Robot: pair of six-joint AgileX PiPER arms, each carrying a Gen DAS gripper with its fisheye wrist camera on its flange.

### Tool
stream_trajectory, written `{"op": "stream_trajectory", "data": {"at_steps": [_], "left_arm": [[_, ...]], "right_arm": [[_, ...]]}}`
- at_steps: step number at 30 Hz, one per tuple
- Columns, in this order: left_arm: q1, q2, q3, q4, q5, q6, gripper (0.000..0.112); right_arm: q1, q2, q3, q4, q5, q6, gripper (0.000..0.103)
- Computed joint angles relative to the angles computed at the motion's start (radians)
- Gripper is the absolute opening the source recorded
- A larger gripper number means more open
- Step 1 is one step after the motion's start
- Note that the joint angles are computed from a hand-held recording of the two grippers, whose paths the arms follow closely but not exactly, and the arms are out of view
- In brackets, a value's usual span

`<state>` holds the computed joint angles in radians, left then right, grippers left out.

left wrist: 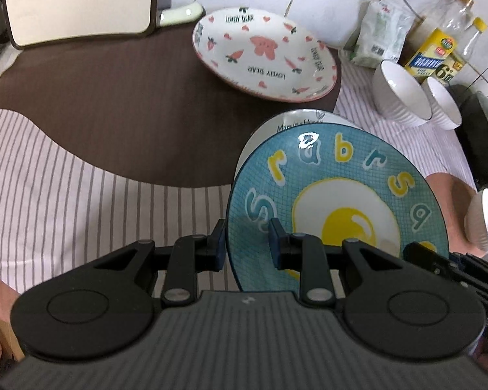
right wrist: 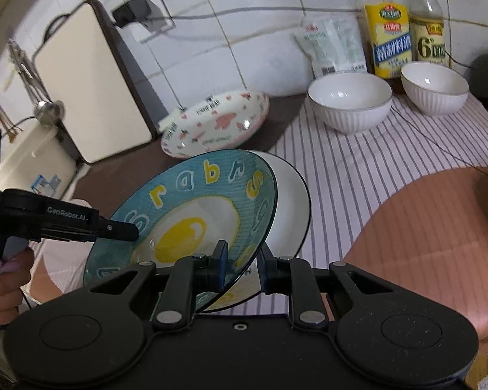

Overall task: Organize plates and bowls
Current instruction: 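Lift the blue plate and lower it onto the white plate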

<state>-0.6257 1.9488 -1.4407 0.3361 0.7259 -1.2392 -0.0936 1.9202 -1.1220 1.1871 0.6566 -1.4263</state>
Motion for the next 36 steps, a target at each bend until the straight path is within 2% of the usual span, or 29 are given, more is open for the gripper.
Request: {"op": "stream_trajectory", "data": {"at_steps": [11, 16, 20, 25, 32, 36], "left_arm": [[0.021, 0.055, -0.059, -0.062, 0.035, 0.074, 0.024], [0.023, 0.062, -0.057, -0.063, 0.024, 0.066, 0.024], [0.009, 0.071, -0.070, -0.032, 0.040, 0.056, 0.021], [-0.009, 0.096, -0.107, 0.016, 0.083, 0.030, 0.020], [-0.002, 0.104, -0.113, 0.023, 0.085, 0.001, 0.018], [-0.009, 0.113, -0.124, 0.043, 0.093, -0.017, 0.018]], "right_arm": [[0.040, 0.035, -0.063, -0.123, -0.052, 0.164, 0.024], [0.060, 0.037, -0.079, -0.159, -0.083, 0.172, 0.024], [0.090, 0.033, -0.072, -0.170, -0.157, 0.130, 0.025], [0.089, 0.063, -0.117, -0.201, -0.146, 0.122, 0.027], [0.139, 0.052, -0.065, -0.110, -0.281, -0.084, 0.034], [0.154, 0.049, -0.021, 0.089, -0.346, -0.322, 0.035]]}}
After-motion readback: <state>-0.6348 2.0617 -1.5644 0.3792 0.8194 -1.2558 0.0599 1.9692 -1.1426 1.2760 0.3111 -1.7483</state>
